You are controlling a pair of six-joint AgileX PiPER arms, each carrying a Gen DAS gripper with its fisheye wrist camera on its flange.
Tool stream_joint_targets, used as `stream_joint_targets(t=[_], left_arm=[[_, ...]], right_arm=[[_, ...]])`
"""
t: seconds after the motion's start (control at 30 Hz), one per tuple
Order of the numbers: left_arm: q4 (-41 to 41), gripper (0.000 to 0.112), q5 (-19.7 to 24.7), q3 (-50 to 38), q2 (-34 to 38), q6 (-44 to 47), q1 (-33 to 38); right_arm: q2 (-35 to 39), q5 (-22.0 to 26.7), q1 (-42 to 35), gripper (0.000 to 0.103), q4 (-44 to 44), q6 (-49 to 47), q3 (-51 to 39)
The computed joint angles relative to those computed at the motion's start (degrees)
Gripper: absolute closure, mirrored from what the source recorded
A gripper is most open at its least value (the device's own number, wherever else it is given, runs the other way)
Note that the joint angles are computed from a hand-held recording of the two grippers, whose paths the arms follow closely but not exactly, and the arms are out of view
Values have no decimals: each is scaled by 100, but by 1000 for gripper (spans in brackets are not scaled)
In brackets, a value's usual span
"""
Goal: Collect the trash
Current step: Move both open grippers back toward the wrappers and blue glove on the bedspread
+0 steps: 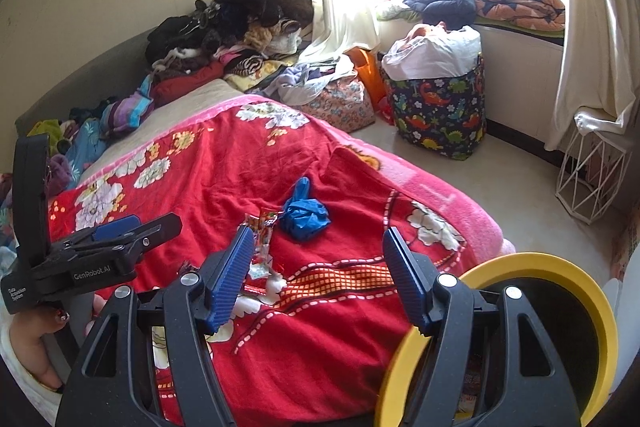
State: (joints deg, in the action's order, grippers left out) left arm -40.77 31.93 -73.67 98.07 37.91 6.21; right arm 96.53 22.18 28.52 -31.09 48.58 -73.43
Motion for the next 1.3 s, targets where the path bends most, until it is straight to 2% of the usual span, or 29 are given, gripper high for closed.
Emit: stream_joint_targets(t=[0.27,0.33,0.43,0.5,0.57,0.67,0.8,1.13,1.23,1.3], left_arm=[[-188,20,402,-227,429,266,383],[-230,21,527,-278,516,344,427],[-279,34,711,-337,648,452,450],[-360,38,897,-388,770,484,475],[-326,46,1012,-457,858,433,468],[-334,54,1121,-480,946,421,442],[-322,57,1200,-483,1020,434,386],[-278,66,1238,-333,1049,526,261],[-314,70,1268,-321,1050,553,263],[-332,73,1297,-316,1048,580,275]], right_arm=[[654,96,-45,39,991,-1084,-691],[826,135,-74,44,1323,-1435,-859],[1097,241,-136,53,1921,-2051,-1134],[1256,299,-179,58,2308,-2424,-1289],[1419,513,-192,62,2522,-2636,-1499],[1666,653,-214,66,2967,-3088,-1759],[1943,715,-236,67,3527,-3624,-2042],[2654,1309,-287,68,4020,-3968,-2995],[2849,1490,-342,76,4259,-4085,-3241],[2906,1517,-387,87,4534,-4279,-3269]])
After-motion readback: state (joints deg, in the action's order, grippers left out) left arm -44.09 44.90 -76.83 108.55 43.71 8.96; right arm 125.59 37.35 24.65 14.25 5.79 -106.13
